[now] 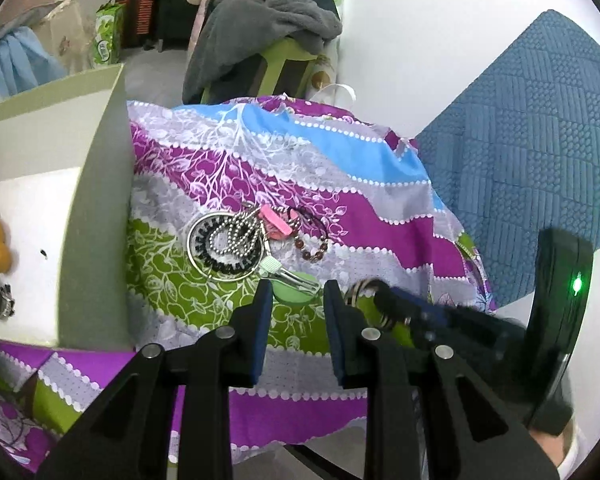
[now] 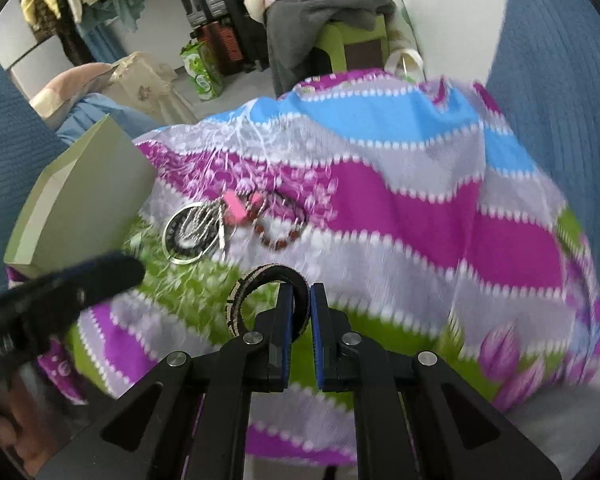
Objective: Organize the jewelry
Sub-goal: 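Grasp the green round pendant with the left gripper while the right gripper holds the bangle, then carry the pendant and bangle into the green box and open both grippers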
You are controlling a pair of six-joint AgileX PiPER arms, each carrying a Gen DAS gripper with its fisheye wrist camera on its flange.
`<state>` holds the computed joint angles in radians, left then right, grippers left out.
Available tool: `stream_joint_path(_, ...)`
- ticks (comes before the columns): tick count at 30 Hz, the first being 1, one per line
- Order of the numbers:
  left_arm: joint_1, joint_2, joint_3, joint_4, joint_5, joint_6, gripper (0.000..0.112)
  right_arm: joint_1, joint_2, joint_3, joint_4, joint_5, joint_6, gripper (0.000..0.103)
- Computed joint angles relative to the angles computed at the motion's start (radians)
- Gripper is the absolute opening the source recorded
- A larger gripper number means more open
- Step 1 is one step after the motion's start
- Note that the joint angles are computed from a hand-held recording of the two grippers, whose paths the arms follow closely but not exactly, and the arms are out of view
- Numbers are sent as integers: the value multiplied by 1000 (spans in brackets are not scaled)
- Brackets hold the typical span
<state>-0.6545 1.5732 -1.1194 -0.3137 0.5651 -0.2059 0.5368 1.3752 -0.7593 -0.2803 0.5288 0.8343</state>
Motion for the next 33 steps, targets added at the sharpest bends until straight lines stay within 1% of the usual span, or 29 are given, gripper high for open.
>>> stream_joint_path(3, 18, -12, -12, -21, 23, 19, 27, 26, -9, -24, -37, 44, 37, 7)
stream_joint_path(6, 31, -29, -37, 29, 73, 1, 27, 42, -18, -54, -61, 83, 67, 7)
stream_joint_path(9, 54, -62, -36, 33, 110, 23, 27, 59, -24, -82, -66, 114, 83, 7)
stream_joint_path(11, 67, -72, -56, 48, 163, 28, 27, 79, -22, -107, -79, 144, 102, 7)
stream_joint_path(13, 83, -86, -68, 47, 198, 39, 27, 96, -20, -127, -85, 164, 114, 7)
stream_joint_path(18, 123, -131, -71, 22, 241, 64, 27, 145, -23, -201, -97, 236, 136, 7)
stream_joint_path(21, 104, -149, -97, 94, 260, 30, 27, 170, -18, -270, -116, 290, 124, 7)
stream_joint_path(23, 97, -154, -127, 119, 285, 22, 27, 173, -17, -322, -117, 321, 109, 7)
stream_joint_path(30, 163, -159, -284, 70, 384, 96, 27, 170, 5, -517, -117, 398, 70, 7)
stream_joint_path(32, 177, -162, -335, 103, 406, 82, 27, 177, 26, -593, -125, 430, 53, 7)
stream_joint_path(33, 189, -160, -356, 96, 419, 93, 27, 178, 37, -621, -127, 440, 44, 7)
